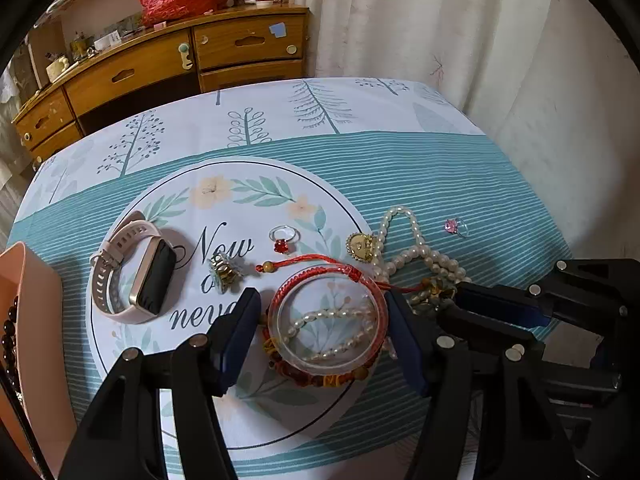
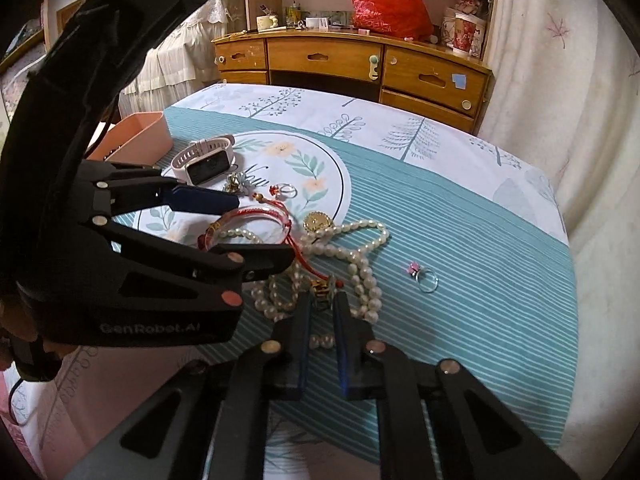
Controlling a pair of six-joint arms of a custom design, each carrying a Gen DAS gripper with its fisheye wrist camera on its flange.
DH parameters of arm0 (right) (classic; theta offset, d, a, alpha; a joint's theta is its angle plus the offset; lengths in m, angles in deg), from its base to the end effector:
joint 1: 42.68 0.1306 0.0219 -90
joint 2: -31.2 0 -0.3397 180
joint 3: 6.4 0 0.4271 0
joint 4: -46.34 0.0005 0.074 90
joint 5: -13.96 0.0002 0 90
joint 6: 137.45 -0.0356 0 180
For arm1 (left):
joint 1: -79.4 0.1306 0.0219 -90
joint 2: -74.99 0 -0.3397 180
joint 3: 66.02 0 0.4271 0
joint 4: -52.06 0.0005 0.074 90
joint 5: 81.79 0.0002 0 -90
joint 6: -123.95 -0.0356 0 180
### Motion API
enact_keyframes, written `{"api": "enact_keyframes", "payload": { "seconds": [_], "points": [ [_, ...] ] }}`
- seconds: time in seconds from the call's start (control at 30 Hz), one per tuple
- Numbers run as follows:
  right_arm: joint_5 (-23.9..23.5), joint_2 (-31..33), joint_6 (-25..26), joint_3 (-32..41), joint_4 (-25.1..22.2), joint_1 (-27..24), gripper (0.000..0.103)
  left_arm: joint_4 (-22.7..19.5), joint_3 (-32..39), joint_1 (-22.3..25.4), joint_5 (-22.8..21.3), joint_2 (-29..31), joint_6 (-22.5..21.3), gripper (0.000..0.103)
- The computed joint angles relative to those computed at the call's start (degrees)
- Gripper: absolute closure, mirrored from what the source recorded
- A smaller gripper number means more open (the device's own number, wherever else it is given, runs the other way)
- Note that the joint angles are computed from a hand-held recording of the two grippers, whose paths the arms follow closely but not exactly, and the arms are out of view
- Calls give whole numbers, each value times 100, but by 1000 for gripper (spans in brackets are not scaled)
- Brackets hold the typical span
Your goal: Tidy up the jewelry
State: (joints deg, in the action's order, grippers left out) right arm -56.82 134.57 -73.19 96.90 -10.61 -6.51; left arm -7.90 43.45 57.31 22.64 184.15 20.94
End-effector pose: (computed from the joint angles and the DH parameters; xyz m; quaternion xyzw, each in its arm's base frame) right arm 0.4802 0.3360 0.3702 -0.0387 0.9458 0.0067 0.3223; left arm 0.5664 -0.2400 0.3601 0.3201 0.9030 -0.1414 0.2493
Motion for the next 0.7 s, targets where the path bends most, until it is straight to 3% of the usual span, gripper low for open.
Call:
{"api": "enact_keyframes", "payload": {
  "seconds": [0.5, 0.7],
  "points": [
    [221, 128, -7, 367, -203, 97, 93, -67, 189, 268, 3, -174, 153, 41],
    [359, 287, -36, 684, -357, 188, 93, -250, 339, 412, -199, -325, -75, 41]
  ]
}}
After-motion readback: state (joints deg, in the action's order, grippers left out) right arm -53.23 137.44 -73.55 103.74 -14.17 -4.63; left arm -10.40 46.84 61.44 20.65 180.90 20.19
